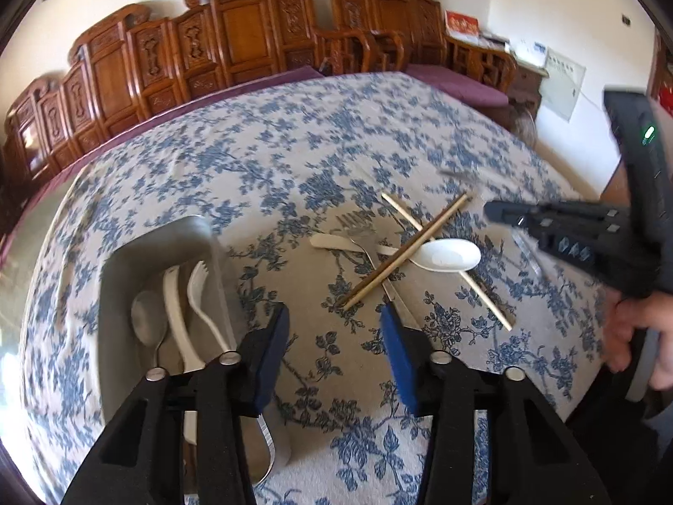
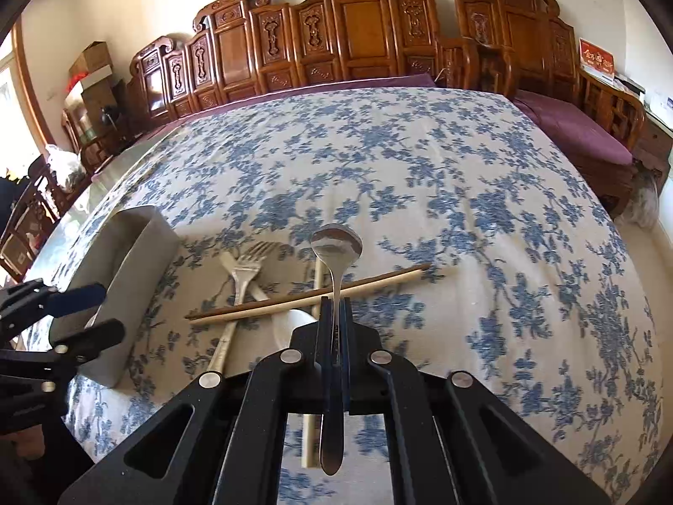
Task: Organize utensils
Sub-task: 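Grasp a wooden chopstick with the left tool while the right tool holds the steel spoon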
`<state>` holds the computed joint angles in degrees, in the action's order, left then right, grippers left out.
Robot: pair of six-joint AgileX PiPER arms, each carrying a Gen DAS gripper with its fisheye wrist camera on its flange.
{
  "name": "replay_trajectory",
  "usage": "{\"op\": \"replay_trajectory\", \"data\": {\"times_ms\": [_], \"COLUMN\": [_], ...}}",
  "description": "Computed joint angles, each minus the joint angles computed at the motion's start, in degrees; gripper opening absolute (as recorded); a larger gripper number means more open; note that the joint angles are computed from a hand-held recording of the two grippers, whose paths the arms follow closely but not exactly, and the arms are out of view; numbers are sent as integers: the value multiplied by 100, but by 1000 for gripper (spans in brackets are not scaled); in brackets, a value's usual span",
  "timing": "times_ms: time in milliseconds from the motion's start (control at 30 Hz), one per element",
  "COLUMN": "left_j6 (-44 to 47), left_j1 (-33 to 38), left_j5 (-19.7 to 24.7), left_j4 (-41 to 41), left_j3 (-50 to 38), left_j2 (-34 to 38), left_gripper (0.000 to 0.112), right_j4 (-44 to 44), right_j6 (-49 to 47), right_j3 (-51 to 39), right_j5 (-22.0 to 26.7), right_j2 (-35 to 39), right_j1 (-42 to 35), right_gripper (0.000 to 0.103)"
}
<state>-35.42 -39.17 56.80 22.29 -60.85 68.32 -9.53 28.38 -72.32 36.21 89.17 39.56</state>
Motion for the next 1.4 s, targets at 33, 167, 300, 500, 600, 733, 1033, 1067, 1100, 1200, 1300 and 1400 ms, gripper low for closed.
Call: {"op": "replay_trajectory", "data": {"times_ms": [33,167,300,500,600,733,1033,1067,1100,1200,1300,1400], "left_j6": [78,266,336,599,705,743,1043,1067,1047,992,946,925], "left_j1": [54,132,87,234,311,292,407,407,380,298,274,214], "left_j5": [-89,-415,-574,-656,-718,-723,-735,-739,-740,-742,-722,-712], "left_j4": [-92,-275,-165,-322,-456,-453,-886,-929,-929,-861,-832,-790], "left_j3": [-20,-114,-303,-390,-353,-334,-303,-283,-260,-208,-205,-194], "left_j2": [132,570,996,1334,1393,1425,1306,1284,1265,1228,1250,1249], "left_gripper": [37,30,30,22,19,18,13,12,12,12,12,12], "right_j4": [65,365,669,1127,1199,1246,1234,1233,1231,1247,1257,1255], "right_j6": [-71,-366,-671,-1056,-1126,-1167,-1147,-1152,-1155,-1171,-1181,-1182], "right_j3": [46,211,319,379,372,365,354,352,360,369,360,357], "right_j5": [-38,-134,-200,-272,-288,-295,-275,-272,-273,-281,-274,-274], "right_j2": [-40,-180,-272,-312,-309,-309,-292,-291,-292,-295,-286,-283], "right_j1": [-66,-329,-524,-681,-669,-665,-646,-645,-643,-650,-654,-654], "right_gripper": [4,5,5,5,5,5,5,5,5,5,5,5]}}
